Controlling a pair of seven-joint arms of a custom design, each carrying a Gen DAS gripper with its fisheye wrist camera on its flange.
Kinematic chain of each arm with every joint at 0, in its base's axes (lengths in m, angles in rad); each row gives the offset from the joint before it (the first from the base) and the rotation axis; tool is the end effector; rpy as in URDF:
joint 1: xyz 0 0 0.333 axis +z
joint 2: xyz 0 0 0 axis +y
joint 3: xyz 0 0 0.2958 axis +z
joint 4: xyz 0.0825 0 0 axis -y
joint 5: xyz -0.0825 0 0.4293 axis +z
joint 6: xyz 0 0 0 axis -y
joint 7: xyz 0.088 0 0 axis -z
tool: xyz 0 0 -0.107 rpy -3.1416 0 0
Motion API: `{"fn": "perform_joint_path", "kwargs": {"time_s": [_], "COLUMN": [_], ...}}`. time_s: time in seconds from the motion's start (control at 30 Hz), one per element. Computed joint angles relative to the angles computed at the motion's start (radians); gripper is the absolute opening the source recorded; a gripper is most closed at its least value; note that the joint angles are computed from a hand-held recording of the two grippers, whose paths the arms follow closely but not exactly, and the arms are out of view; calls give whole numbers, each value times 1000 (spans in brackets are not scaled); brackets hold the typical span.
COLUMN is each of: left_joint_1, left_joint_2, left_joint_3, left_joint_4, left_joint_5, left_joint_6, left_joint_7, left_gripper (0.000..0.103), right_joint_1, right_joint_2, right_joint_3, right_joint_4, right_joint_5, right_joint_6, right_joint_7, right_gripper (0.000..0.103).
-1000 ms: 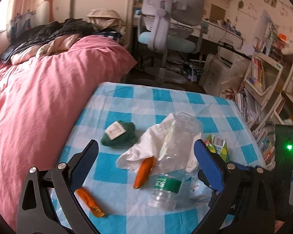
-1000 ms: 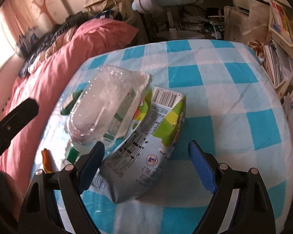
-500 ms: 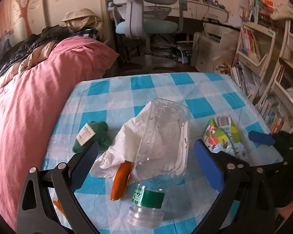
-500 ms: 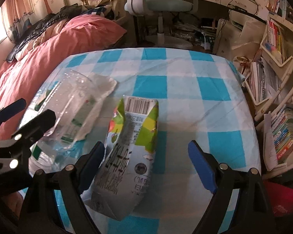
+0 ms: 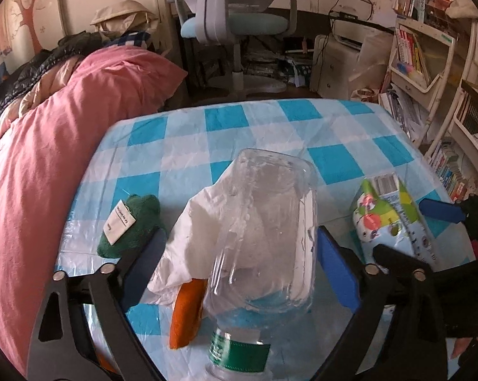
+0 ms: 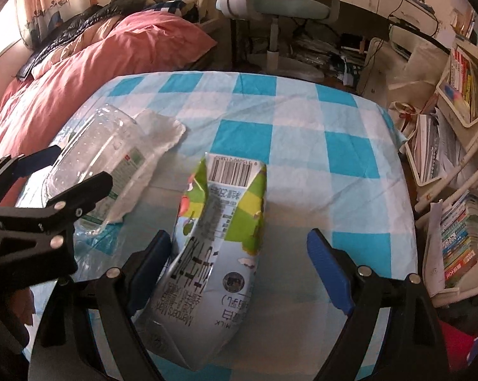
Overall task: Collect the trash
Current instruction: 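Close the left gripper on the clear plastic bottle while the right gripper grasps the juice carton, then lift the bottle with the left gripper while the right gripper lifts the carton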
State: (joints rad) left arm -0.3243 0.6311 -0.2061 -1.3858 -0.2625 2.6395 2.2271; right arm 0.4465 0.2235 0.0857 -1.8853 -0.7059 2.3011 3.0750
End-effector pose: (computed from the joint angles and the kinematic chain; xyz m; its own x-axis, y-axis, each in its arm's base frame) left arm 0.7087 -0.3649 0.3829 -0.7829 -0.6203 -0.0476 -0.4553 0.6235 -0.6356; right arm 0.5821 0.3245 0.3704 -0.5119 -0.8586 -0.0269 -0.7121 0.4416 -0.5458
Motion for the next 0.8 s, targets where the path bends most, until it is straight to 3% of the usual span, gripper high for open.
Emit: {"fn": "perform_joint_path", "kwargs": {"time_s": [0.1, 0.2, 0.33, 0.63, 0.8], "left_joint_1": [-10, -6, 6, 45, 56], "left_joint_2": [19, 26, 3, -63, -92], "left_joint_3": [8, -1, -16, -45, -45], "left_joint_4": [30, 41, 8, -60, -92], "left_joint_5": [21, 25, 5, -83, -108], "left_joint_6": [-35, -69, -64, -28, -15], "left_joint_7": [-2, 19, 44, 98, 118], "left_gripper": [73, 55, 54, 54, 54], "right_joint_1": [-12, -21, -16, -30, -32], "right_joint_2": [-13, -8, -13, -81, -74], "right_joint_3": [-2, 0, -6, -23, -19], "right_joint_4": [-25, -32, -39, -134, -124], "right_joint_5": [11, 30, 14, -125, -172], "right_joint_6": [50, 106, 127, 294, 327], "right_joint_7": [-2, -18, 9, 269, 327], "right_gripper": [79, 64, 60, 59, 59]}}
